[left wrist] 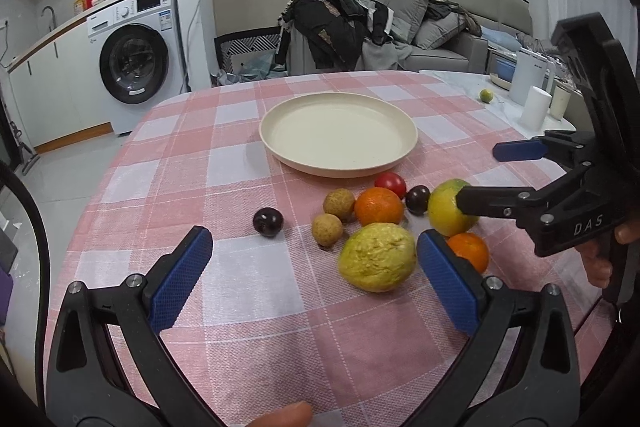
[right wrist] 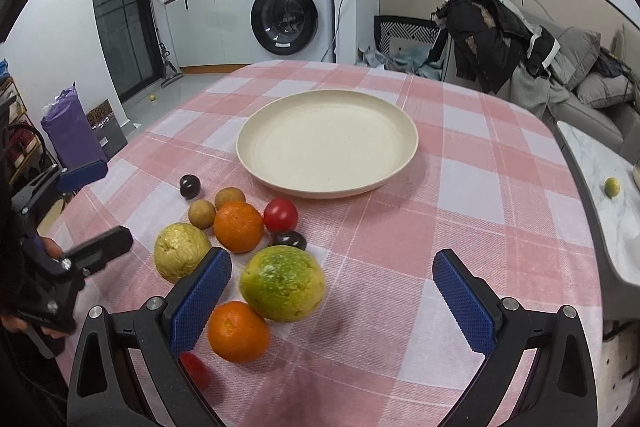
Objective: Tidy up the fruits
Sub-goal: 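Move left gripper around the lumpy yellow citrus while right gripper surrounds the green-yellow citrus, then close left gripper on the yellow citrus while right gripper closes on the green-yellow citrus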
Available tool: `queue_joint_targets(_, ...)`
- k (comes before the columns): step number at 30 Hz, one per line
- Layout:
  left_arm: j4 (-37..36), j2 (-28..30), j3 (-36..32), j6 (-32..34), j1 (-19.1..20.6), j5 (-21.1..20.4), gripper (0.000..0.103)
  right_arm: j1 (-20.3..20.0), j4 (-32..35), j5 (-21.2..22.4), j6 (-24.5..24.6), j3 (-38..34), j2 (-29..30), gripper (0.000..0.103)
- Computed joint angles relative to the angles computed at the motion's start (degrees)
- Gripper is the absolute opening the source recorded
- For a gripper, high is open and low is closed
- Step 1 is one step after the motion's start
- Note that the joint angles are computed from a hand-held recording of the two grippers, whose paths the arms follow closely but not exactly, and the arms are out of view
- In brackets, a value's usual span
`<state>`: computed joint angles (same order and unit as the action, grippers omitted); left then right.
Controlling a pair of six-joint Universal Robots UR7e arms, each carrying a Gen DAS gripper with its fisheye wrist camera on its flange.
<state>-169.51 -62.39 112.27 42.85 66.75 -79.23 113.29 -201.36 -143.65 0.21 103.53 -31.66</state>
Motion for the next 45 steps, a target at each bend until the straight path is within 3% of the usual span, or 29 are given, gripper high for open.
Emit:
queue_joint_targets(3,0.85,0.03,0.20,0.96,0.09,-0.40,0.102,-0.24,3.92,2.53,3.92,0.50,-1.06,0.103)
queue_joint_targets(8,4.64,0.51,-0.66,0.93,0.17,-0.16,0.097,-1.07,3.53,6.44,5.94,1.43,-0.91,0.101)
queue_joint_targets(10,6.12,0.79,-1.09,0.60,0.20,0.07,0.096,-1.33,3.99,6.86,6.00,1.05,-0.44,0.092)
queue_joint_targets(21,12.89,3.51,-4.74,-2.39,0.50,1.14,0.086,-2.89,4.41,10.40,7.14,1.66,-0.38,0.064)
queue_joint_targets(24,14.47,4.12,-5.45,-3.10,0.35,1.39,0.079,-2.96,3.78,10.42,7.33,1.69,-0.27,0.054)
queue_joint_targets(27,14.08,4.48,-5.21,-3.63,0.07,2.41,0.074,-3.04,1.98,10.84,7.20,2.21,-0.45,0.053)
queue_joint_targets(32,15.86,3.81,-5.00,-4.21,0.09,1.21,0.058,-2.64,-1.05,10.34,6.20,2.95,-0.61,0.053)
queue_joint_targets(45,17.19,4.49,-5.33,-4.74,-0.78,0.19,0.050,-2.63,-3.03,9.53,5.28,3.33,-0.53,0.053)
